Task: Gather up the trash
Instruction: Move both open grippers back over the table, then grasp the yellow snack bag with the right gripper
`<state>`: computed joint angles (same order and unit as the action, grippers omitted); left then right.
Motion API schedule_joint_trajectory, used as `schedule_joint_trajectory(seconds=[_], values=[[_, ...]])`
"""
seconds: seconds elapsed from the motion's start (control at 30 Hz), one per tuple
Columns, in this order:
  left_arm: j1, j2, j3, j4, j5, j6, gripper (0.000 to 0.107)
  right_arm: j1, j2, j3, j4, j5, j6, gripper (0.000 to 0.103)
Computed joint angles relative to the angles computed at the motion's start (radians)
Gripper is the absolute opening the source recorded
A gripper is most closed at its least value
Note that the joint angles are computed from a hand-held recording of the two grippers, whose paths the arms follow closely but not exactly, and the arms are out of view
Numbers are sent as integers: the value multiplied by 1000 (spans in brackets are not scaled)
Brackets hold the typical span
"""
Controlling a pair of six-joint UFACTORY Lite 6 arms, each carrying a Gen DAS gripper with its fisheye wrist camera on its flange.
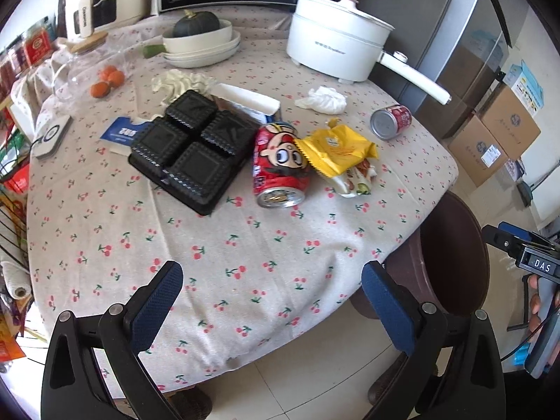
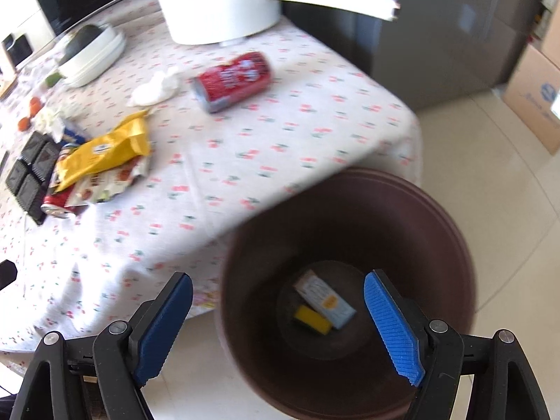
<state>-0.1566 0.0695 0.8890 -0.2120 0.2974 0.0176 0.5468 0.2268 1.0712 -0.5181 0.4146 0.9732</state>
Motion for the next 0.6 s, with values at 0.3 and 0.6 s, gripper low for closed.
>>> schedule_joint_trajectory(seconds=[0.3, 0.6], values=[[226, -36, -45, -129, 14, 222, 103, 144, 278, 350, 33, 73, -9, 86], [358, 11, -18, -213, 38, 356, 103, 212, 556, 725, 100, 186, -100, 86]])
